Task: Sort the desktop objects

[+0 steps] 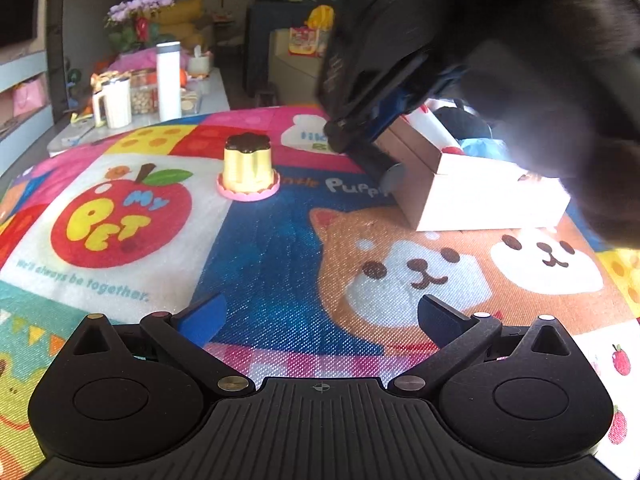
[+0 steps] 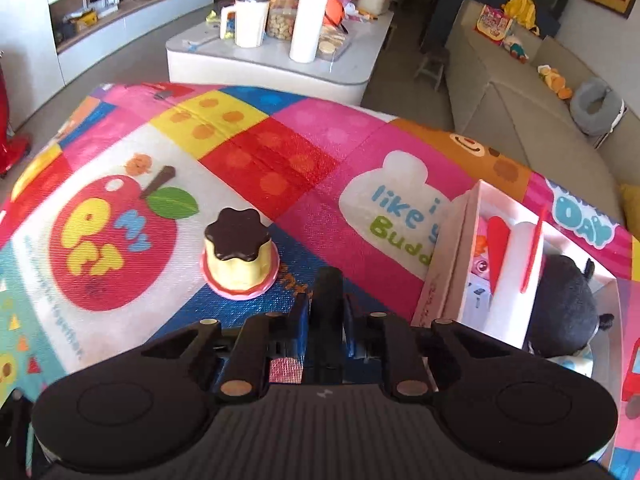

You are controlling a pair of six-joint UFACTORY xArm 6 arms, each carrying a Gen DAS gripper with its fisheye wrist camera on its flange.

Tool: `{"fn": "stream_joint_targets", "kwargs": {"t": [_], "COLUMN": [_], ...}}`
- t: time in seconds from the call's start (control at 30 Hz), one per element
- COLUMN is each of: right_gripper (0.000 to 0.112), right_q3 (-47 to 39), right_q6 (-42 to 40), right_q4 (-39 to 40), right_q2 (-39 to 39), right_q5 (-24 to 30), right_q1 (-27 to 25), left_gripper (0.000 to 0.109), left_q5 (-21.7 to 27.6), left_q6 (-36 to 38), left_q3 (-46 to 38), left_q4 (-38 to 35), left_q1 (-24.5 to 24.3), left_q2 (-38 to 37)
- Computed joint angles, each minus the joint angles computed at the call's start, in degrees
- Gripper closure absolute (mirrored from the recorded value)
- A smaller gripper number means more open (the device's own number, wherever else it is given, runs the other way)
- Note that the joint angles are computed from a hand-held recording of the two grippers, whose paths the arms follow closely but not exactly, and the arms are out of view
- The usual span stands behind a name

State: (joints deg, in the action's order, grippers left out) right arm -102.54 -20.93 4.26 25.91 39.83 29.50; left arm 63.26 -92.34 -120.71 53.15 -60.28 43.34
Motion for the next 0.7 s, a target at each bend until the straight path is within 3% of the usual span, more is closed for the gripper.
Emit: {"fn": "stream_joint_targets", "kwargs": {"t": [0.17,0.33,0.47,0.53,0.63,0.7], "right_gripper": [0.095,0.095,0.092,0.08,0.056,0.055], "right_q3": [16.9,26.1,36.9,41.7,45.4,46.2], "right_q6": [-13.0,-14.5,-16.5,-20.9,-29.2,-34.1], "right_q4": [18.6,24.9,26.2,29.5,39.7,47.0], "right_q2": [-16.6,-22.5,-25.7,-27.1,-27.3,-26.9], "right_q5": [-0.8,1.5,-12.0,-19.7,-27.0,-28.1], "right_q1": [-6.0,-13.3,-15.3,-15.6,-15.6,-15.9], "left_gripper": [0.006,0.006,0.006,0.006,0.006,0.006], "left_q5": [0.0,2.8,1.2,1.2,7.7,11.6], "left_q6": [-0.3,2.8,-0.8,-5.2,-2.3,3.4], "left_q3": [0.0,-3.9,-0.3,2.2,-4.2,-12.2], "left_q4": [0.1,-1.2,0.6,4.0,6.6,5.9], "left_q1": [-0.1,-0.4,-0.2,-0.1,0.5,1.8], "left_q2": [0.0,2.2,0.0,-1.7,1.5,6.1]}}
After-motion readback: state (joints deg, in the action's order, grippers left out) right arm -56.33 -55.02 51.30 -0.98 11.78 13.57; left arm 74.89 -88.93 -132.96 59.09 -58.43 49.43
